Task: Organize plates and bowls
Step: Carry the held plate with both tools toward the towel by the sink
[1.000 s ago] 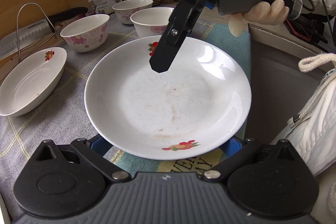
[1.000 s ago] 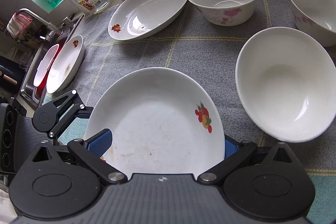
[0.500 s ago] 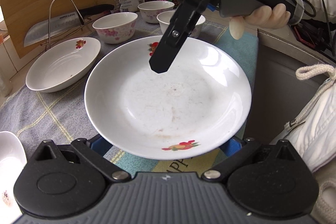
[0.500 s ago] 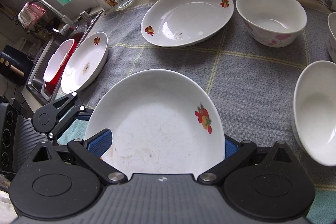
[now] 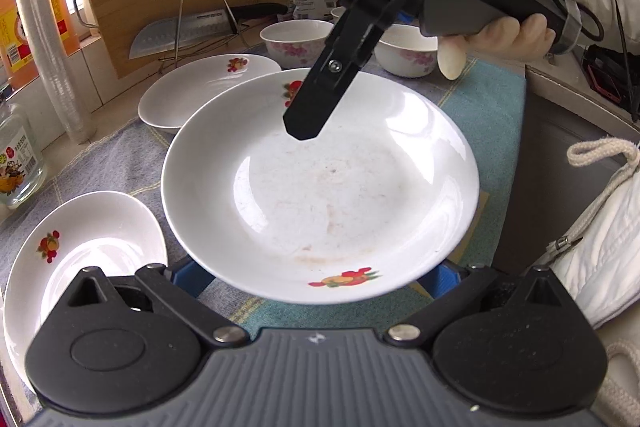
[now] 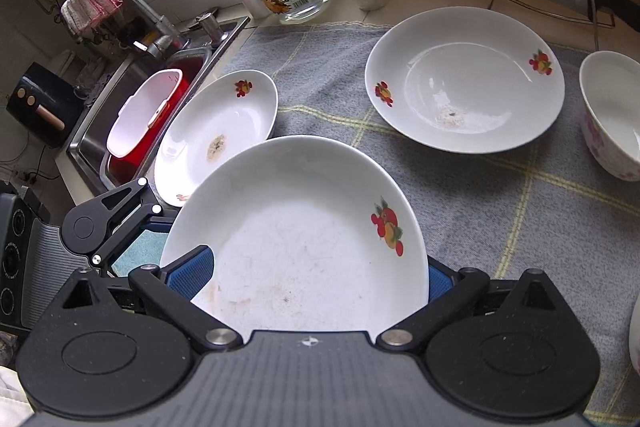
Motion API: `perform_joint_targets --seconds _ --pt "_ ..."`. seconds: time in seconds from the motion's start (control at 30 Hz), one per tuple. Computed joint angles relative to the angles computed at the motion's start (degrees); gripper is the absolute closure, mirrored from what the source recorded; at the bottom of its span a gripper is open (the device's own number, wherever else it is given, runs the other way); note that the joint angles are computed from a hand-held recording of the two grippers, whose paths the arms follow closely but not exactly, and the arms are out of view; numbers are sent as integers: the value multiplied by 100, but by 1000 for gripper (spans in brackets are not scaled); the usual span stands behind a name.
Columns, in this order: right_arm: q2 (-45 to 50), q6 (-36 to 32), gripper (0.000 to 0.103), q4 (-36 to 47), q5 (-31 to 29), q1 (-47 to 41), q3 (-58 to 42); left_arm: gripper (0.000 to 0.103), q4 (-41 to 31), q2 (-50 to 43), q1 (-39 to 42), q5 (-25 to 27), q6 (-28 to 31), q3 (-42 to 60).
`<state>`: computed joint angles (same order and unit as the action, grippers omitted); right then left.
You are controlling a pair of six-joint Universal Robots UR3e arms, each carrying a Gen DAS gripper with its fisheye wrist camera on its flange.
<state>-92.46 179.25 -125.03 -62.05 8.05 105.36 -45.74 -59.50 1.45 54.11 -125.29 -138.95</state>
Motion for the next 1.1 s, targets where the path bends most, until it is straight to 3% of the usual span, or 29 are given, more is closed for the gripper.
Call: perform_joint_targets --seconds 0.27,0.53,0.77,1.1 --pt "1097 300 0 -95 -140 615 -1174 1 -1478 807 1144 -316 1016 80" --pt "2153 393 0 86 -239 1043 -2503 1 -2318 1188 2054 -521 1734 145" --pt "3081 280 0 451 -267 1320 -3793 1 -2659 1427 2674 -629 2048 61" --pt "4167 84 0 1248 -257 1515 -5469 1 -2274 1132 2892 -597 1866 -59"
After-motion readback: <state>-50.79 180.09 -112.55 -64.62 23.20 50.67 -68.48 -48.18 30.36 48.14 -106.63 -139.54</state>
